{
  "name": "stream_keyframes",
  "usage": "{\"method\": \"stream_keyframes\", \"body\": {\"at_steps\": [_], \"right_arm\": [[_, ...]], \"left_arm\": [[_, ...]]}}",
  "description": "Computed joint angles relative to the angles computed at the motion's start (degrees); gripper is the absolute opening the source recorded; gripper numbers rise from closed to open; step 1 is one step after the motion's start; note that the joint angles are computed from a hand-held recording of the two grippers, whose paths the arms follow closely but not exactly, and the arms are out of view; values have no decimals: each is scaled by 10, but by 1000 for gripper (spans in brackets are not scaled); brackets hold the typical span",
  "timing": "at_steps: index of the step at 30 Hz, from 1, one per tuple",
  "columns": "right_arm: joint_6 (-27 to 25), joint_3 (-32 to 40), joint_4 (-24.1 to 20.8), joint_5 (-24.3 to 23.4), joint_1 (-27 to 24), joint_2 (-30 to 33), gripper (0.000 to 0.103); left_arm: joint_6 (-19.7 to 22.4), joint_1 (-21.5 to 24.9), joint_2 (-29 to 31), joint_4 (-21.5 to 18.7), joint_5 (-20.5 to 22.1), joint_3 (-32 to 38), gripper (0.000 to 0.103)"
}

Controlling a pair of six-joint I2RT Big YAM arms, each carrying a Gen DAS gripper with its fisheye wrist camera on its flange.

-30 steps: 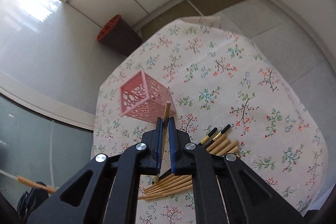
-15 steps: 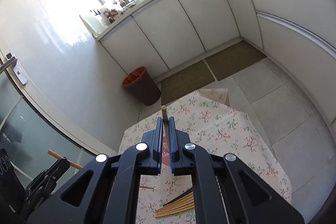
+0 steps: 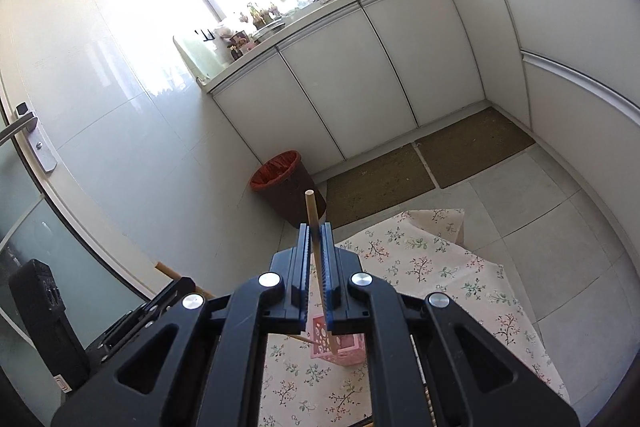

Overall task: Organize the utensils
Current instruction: 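Carry the chopstick over the pink cup and open the left tool to drop it in, then move the left tool back down over the remaining chopsticks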

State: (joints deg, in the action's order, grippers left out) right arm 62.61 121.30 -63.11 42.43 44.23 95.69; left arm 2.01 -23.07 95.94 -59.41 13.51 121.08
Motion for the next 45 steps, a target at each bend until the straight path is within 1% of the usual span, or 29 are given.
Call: {"method": "stream_keyframes", "body": {"at_steps": [1,2,3,4,9,10,12,14,15,16,17,20,24,27,28,29,30,31,32,33,34,35,37,38,39,40,41,43,45], "right_arm": [[-2,-2,3,-4,-5,4,6],[-5,-2,5,-7,-9,7,5],[-8,-1,8,-11,-13,11,5],[-9,2,8,-14,-17,17,6],[-16,10,11,-19,-29,35,5],[-17,11,14,-21,-30,38,5],[-23,18,13,-22,-32,48,5],[-30,25,12,-24,-33,59,5],[-33,28,13,-29,-34,64,5],[-35,33,11,-33,-34,71,5],[-37,40,7,-36,-35,78,5],[-42,53,3,-46,-36,95,5],[-56,71,-9,-49,-34,115,6],[-62,84,-26,-70,-35,128,9],[-60,94,-42,-72,-34,134,12],[-58,98,-52,-72,-33,137,27],[-54,97,-56,-65,-31,136,36],[-48,94,-60,-53,-28,133,50],[-43,87,-61,-40,-25,127,55],[-40,80,-61,-31,-22,121,56],[-36,81,-68,-23,-20,118,61],[-27,77,-76,-12,-17,113,71],[-4,61,-84,7,-12,99,81],[8,52,-88,14,-10,92,82],[21,44,-96,18,-8,85,84],[34,36,-102,20,-6,79,89],[50,22,-106,24,-3,70,92],[93,-5,-122,34,2,53,95],[148,-28,-160,45,7,38,96]], "left_arm": [[-1,1,10,-10,1,7,9],[-4,2,18,-17,8,11,12],[-6,3,25,-24,13,14,25],[-9,4,26,-23,10,12,31],[-35,18,14,7,11,-2,36],[-46,23,8,17,12,-6,39],[-67,33,-1,30,19,-12,44],[-79,39,-6,37,25,-14,50],[-83,41,-10,42,24,-18,55],[-87,42,-13,47,21,-20,57],[-89,44,-17,52,20,-25,57],[-85,44,-14,45,14,-20,57],[-81,44,-5,29,8,-8,57],[-76,43,0,17,-2,-2,58],[-75,43,1,15,-5,-2,59],[-73,42,1,12,-8,-1,59],[-73,42,3,10,-11,1,62],[-73,41,2,9,-15,1,65],[-72,42,1,10,-16,-1,67],[-70,42,-2,11,-17,-4,70],[-67,41,-4,12,-18,-7,74],[-65,40,-6,13,-21,-9,75],[-55,36,-9,9,-27,-13,81],[-50,33,-9,4,-30,-13,84],[-44,32,-12,0,-31,-17,88],[-37,30,-14,-3,-30,-22,93],[-30,28,-16,-6,-31,-27,95],[-7,22,-19,-21,-35,-34,96],[24,16,-17,-49,-30,-38,96]]}}
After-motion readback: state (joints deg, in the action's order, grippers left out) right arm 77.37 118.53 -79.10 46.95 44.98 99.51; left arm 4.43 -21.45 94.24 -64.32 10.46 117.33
